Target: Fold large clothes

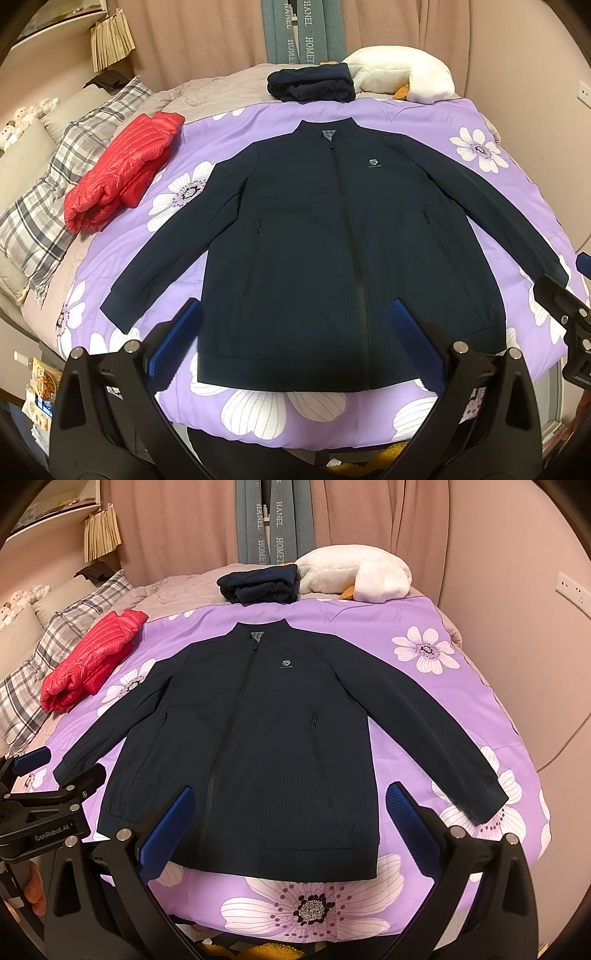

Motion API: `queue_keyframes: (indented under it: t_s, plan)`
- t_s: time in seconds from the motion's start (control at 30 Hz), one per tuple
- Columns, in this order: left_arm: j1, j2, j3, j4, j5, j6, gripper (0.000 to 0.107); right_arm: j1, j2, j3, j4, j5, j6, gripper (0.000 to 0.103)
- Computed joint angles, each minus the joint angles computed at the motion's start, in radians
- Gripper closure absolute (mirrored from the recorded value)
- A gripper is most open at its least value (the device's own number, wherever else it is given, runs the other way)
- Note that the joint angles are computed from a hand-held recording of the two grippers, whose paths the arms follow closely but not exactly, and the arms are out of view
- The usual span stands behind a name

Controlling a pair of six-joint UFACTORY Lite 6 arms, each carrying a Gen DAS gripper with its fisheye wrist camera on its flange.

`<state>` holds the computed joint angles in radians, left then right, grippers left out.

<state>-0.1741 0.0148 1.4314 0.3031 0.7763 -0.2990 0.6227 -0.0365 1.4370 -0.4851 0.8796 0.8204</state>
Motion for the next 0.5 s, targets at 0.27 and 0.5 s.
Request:
queue_keyframes:
  t_s: [0.27,0.5]
  plan:
    - [-0.008,-0.004,-0.012,0.010,-0.007,-0.015,0.006,0.007,0.004,0.002,-0.005,0.002,0.007,0.001]
    - [0.001,0.002,0.001,-0.001,-0.001,0.002,0.006,-0.002,0.003,0.002,0.003,-0.001,-0.004,0.001]
